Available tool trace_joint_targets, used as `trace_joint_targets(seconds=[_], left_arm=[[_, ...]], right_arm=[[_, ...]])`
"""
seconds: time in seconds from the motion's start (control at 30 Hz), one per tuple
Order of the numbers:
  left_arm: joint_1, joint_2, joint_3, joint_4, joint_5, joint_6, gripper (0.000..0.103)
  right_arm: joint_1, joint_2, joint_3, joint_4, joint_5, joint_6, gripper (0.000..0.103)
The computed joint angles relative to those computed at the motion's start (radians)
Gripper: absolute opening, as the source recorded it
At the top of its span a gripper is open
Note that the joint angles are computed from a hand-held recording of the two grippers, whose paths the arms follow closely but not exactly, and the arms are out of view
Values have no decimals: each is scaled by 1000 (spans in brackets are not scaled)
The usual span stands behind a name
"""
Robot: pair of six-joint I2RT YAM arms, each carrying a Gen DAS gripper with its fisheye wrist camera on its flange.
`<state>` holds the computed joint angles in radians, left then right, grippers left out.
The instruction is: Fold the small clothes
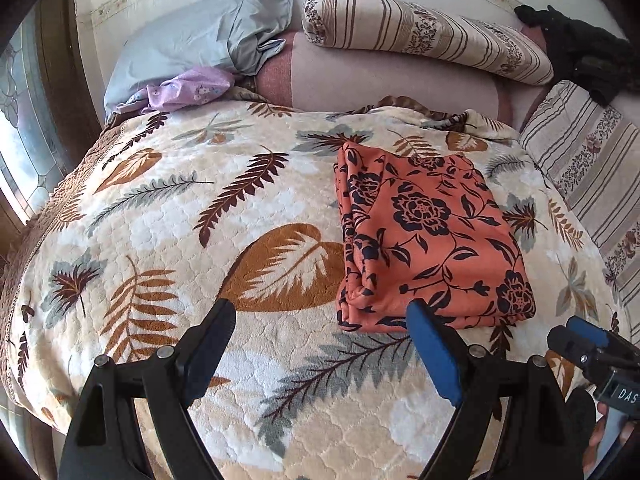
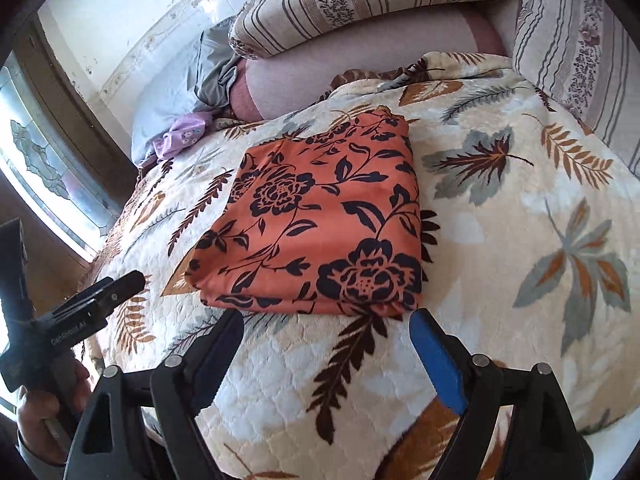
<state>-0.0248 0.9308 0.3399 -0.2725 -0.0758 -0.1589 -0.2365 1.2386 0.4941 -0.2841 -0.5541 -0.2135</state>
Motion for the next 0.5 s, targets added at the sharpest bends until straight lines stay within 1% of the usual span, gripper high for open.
trace_joint_targets(seconds=[0.13, 0.23, 0.3, 0.37, 0.5], left_arm=[[-45, -85, 8, -79, -52, -18, 87], [-72, -123, 17, -121, -82, -27, 87], [-96, -141, 21, -142, -111, -40, 87], [-123, -146, 28, -156, -144, -54, 88], [-171, -136, 41, -172, -218, -89, 88]], right_arm=[[1, -82, -15, -47, 3, -15, 87], [1, -129, -7, -77, -4, -9, 87], [16, -163, -8, -87, 10, 0, 87], [43, -188, -9, -89, 48, 2, 88], [119, -221, -21, -73, 171, 16, 92]])
